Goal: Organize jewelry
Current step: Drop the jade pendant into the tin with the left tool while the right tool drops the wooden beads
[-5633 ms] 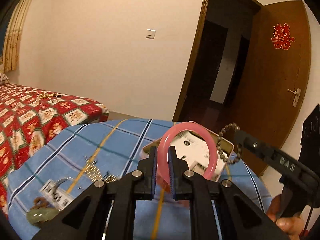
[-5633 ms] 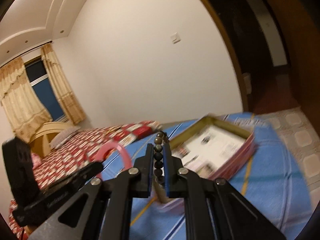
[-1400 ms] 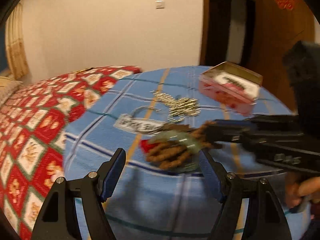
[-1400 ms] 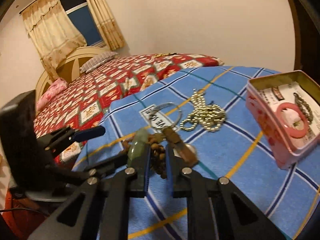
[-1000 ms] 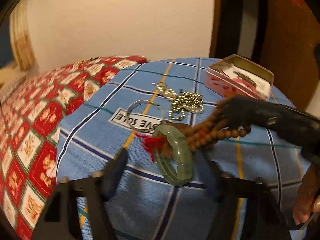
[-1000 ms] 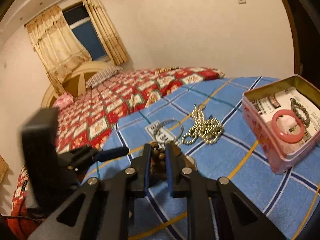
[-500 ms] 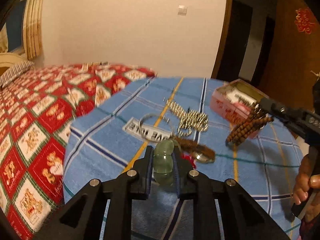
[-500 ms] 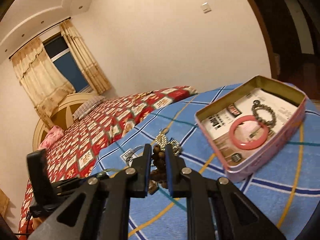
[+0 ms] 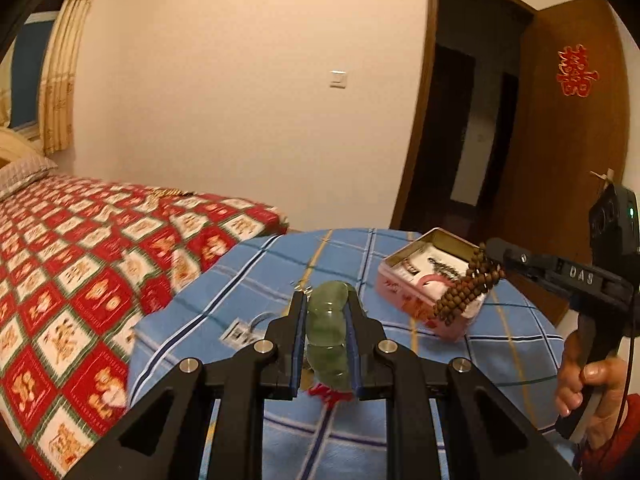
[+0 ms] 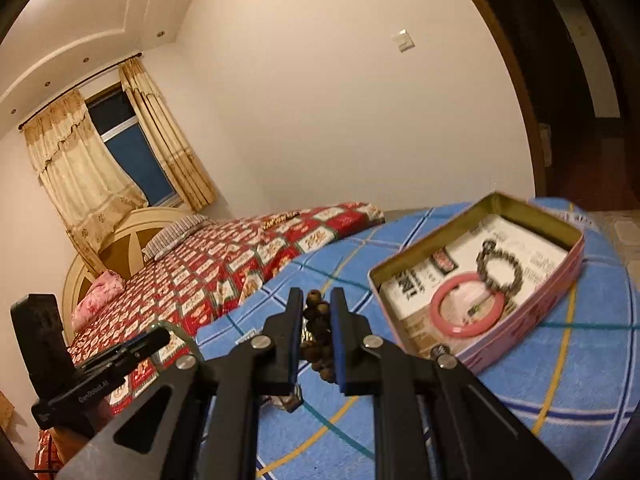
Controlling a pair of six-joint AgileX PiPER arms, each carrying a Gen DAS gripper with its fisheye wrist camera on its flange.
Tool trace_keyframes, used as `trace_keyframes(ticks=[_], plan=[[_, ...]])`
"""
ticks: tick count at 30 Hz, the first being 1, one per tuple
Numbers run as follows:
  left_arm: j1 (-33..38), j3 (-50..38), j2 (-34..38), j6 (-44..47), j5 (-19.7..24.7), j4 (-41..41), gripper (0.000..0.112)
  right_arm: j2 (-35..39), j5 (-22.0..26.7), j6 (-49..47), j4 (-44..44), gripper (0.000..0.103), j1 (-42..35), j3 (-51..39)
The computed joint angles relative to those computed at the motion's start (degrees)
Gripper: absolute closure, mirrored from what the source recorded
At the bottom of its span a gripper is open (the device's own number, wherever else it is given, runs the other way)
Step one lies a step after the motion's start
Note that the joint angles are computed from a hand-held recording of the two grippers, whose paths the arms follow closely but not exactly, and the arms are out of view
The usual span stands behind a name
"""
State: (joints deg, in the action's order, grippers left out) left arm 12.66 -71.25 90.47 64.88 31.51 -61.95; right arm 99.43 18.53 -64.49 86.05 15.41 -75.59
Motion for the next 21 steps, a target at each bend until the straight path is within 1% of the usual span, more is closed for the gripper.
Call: trace_keyframes(ticks=[3, 7, 10, 13, 15, 17, 19, 21], plan=[[-3.3, -1.7, 0.9, -1.0, -1.1, 0.8, 0.095, -0.7, -0.1, 1.1, -2.0, 0.086, -1.5, -1.1], [-7.9, -6.0, 3.8, -4.1, -2.0, 2.2, 0.095, -0.8, -0.6, 3.0, -4.5, 0.086, -3.6, -2.9], [-11.2, -10.8, 7.3, -7.5, -2.8, 4.5, 0.095, 0.2, -1.0, 6.3, -8.5, 0.086, -5.2, -5.9], [-14.3, -16.4, 11.5, -12.1, -3.8, 7.8, 0.095, 2.6, -1.3, 12.9, -16.0, 0.086, -6.6, -10.2], [-16.8, -20.5, 14.5, -16.9, -4.7, 12.2, 0.095, 5.3, -1.9, 19.1, -22.6, 0.086, -7.2, -13.7], [-18.9, -23.9, 17.1, -21.7, -5.9, 17.2, 0.095, 7.7, -2.5, 23.5, -27.2, 0.086, -7.7, -16.1], [-21.1, -28.8, 20.8, -28.7, -6.1, 24.1, 0.095, 10.5, -1.9, 26.9, -30.1, 0.086, -8.4, -18.8], [-23.0, -32.5, 23.8, -35.5, -6.2, 31.2, 0.095, 13.5, -1.4, 33.0, -35.9, 0.086, -9.0, -21.8]])
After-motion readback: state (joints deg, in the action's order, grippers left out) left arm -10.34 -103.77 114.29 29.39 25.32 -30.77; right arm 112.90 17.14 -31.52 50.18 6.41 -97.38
